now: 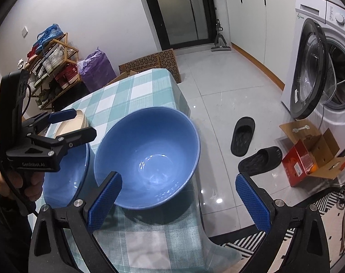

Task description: Organize plates and bowls

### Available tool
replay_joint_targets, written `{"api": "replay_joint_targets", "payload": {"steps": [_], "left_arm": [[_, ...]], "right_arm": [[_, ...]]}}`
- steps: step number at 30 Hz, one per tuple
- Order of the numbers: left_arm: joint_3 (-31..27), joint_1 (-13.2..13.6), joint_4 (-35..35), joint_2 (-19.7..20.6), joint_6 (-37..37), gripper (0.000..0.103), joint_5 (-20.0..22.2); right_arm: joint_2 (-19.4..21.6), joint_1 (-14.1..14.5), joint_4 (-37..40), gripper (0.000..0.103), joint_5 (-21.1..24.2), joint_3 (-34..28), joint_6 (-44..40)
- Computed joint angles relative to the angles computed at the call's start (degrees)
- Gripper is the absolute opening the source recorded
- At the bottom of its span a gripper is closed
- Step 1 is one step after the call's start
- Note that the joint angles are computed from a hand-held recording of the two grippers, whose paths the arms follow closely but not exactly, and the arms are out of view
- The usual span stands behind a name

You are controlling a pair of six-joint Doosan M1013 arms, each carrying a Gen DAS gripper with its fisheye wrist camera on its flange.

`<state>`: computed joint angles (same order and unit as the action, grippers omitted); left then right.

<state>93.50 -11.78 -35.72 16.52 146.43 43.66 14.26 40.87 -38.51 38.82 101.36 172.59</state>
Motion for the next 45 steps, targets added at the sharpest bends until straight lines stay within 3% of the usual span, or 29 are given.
{"api": "replay_joint_targets", "payload": {"steps": [10,13,19,26,30,33,45], "left_arm": [[-0.46,-1.37,3.18,0.98,-0.34,0.1,0.17],[-0.73,-1.63,4.03,1.32,-0.65,0.091,0.57],[-1.0,-2.06,5.31,1.75,-1.26,0.086,1.15],[-1.18,-2.45,6.43,2.03,-1.64,0.075,1.81],[-1.26,-2.53,7.15,2.27,-2.29,0.058,2.17],[-1.25,-2.42,6.87,2.36,-2.36,0.05,2.51],[-0.71,-2.51,7.11,2.1,-1.87,0.032,2.15]], "right_arm": [[0.83,-1.01,1.1,0.101,-1.64,0.09,-1.05],[1.12,-1.14,1.31,0.101,-2.02,0.01,-1.35],[1.86,-1.5,2.88,0.1,-2.67,-0.14,-2.8],[2.43,-2.14,6.13,0.083,-4.21,-0.23,-5.37],[2.69,-2.23,6.91,0.081,-4.51,-0.28,-6.13],[2.74,-2.28,7.98,0.071,-4.7,-0.22,-7.21],[3.37,-1.66,8.43,0.056,-3.88,-1.3,-8.44]]}}
